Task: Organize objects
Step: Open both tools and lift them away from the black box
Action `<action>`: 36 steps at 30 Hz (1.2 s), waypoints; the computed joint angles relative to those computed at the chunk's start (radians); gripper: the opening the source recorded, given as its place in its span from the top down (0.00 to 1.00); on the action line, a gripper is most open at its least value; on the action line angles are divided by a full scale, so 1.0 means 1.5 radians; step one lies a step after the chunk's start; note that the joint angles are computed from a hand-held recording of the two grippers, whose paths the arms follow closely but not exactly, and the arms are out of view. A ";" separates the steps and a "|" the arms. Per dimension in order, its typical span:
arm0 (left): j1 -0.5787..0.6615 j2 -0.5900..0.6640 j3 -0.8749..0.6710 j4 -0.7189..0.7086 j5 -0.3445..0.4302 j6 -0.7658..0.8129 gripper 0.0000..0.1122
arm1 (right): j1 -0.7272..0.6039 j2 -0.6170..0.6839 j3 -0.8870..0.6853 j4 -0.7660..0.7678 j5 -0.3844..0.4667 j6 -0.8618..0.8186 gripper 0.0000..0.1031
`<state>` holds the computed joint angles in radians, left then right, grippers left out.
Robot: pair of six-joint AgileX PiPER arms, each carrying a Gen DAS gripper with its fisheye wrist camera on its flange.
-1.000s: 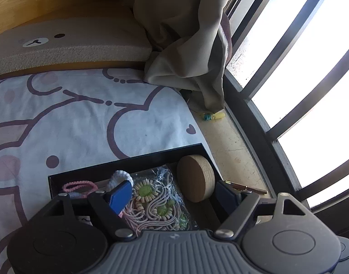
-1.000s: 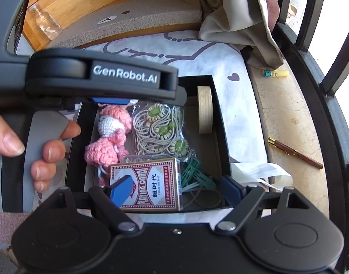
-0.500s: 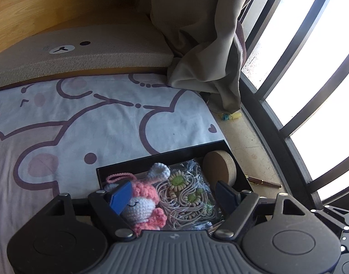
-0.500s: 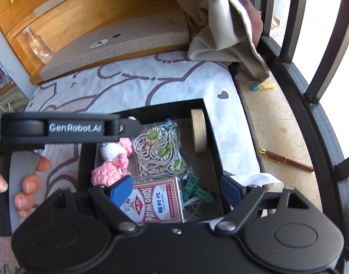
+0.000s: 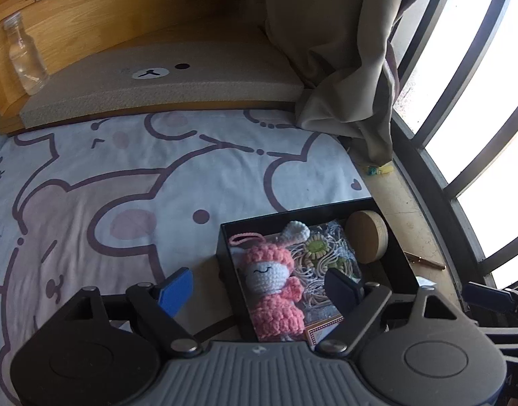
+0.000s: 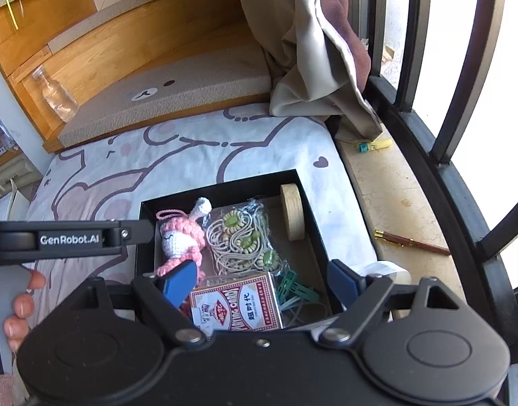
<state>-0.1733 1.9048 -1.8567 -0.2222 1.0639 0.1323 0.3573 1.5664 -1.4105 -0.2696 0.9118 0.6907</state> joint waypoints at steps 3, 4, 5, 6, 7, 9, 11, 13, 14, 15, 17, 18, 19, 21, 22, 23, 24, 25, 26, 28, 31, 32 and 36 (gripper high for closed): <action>0.007 -0.018 0.012 0.022 0.003 -0.009 0.17 | 0.012 -0.012 0.003 -0.026 0.006 0.033 0.17; 0.009 -0.025 0.016 0.028 0.004 -0.012 0.17 | 0.016 -0.016 0.004 -0.036 0.008 0.045 0.17; 0.012 -0.033 0.022 0.032 0.003 -0.013 0.15 | 0.022 -0.020 0.003 -0.047 0.012 0.059 0.17; 0.015 -0.040 0.027 0.036 0.003 -0.013 0.13 | 0.027 -0.025 0.005 -0.058 0.015 0.074 0.17; 0.018 -0.049 0.032 0.041 0.003 -0.015 0.12 | 0.034 -0.029 0.005 -0.072 0.020 0.089 0.17; 0.022 -0.066 0.045 0.049 0.002 -0.015 0.09 | 0.047 -0.038 0.006 -0.094 0.032 0.116 0.10; 0.025 -0.083 0.058 0.054 0.000 -0.010 0.08 | 0.063 -0.047 0.009 -0.114 0.041 0.136 0.07; 0.028 -0.104 0.073 0.061 0.000 -0.003 0.08 | 0.080 -0.055 0.012 -0.134 0.051 0.151 0.05; 0.030 -0.115 0.082 0.065 -0.001 0.000 0.08 | 0.089 -0.059 0.012 -0.142 0.058 0.159 0.04; 0.031 -0.124 0.089 0.068 -0.002 0.003 0.08 | 0.098 -0.063 0.011 -0.151 0.066 0.166 0.02; 0.035 -0.143 0.104 0.070 -0.002 0.011 0.08 | 0.116 -0.072 0.012 -0.170 0.079 0.180 0.00; 0.038 -0.151 0.109 0.068 -0.001 0.017 0.08 | 0.126 -0.077 0.012 -0.180 0.085 0.188 0.00; 0.040 -0.161 0.116 0.069 -0.001 0.020 0.08 | 0.134 -0.082 0.013 -0.187 0.091 0.195 0.00; 0.045 -0.179 0.127 0.066 -0.003 0.024 0.08 | 0.147 -0.090 0.015 -0.199 0.103 0.209 0.00; 0.048 -0.186 0.130 0.062 0.000 0.027 0.08 | 0.153 -0.093 0.015 -0.205 0.109 0.216 0.00; 0.050 -0.192 0.132 0.060 0.004 0.028 0.08 | 0.161 -0.096 0.016 -0.212 0.118 0.222 0.00; 0.052 -0.199 0.135 0.056 0.010 0.033 0.08 | 0.170 -0.100 0.017 -0.221 0.128 0.230 0.00; 0.052 -0.205 0.137 0.055 0.011 0.036 0.08 | 0.178 -0.103 0.018 -0.227 0.136 0.234 0.00; 0.051 -0.212 0.141 0.056 0.011 0.037 0.08 | 0.183 -0.106 0.019 -0.228 0.141 0.233 0.00; 0.050 -0.227 0.151 0.056 0.008 0.041 0.08 | 0.194 -0.115 0.024 -0.235 0.153 0.241 0.00; 0.049 -0.244 0.159 0.054 0.011 0.044 0.08 | 0.210 -0.128 0.030 -0.250 0.172 0.257 0.00; 0.047 -0.251 0.164 0.056 0.011 0.042 0.08 | 0.215 -0.133 0.033 -0.254 0.176 0.263 0.00; 0.042 -0.271 0.180 0.066 0.009 0.034 0.08 | 0.235 -0.155 0.048 -0.272 0.197 0.285 0.00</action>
<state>-0.1099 1.4979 -1.5866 -0.1230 1.0773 0.1828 0.7099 1.3335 -1.3385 -0.6769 1.2079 1.1182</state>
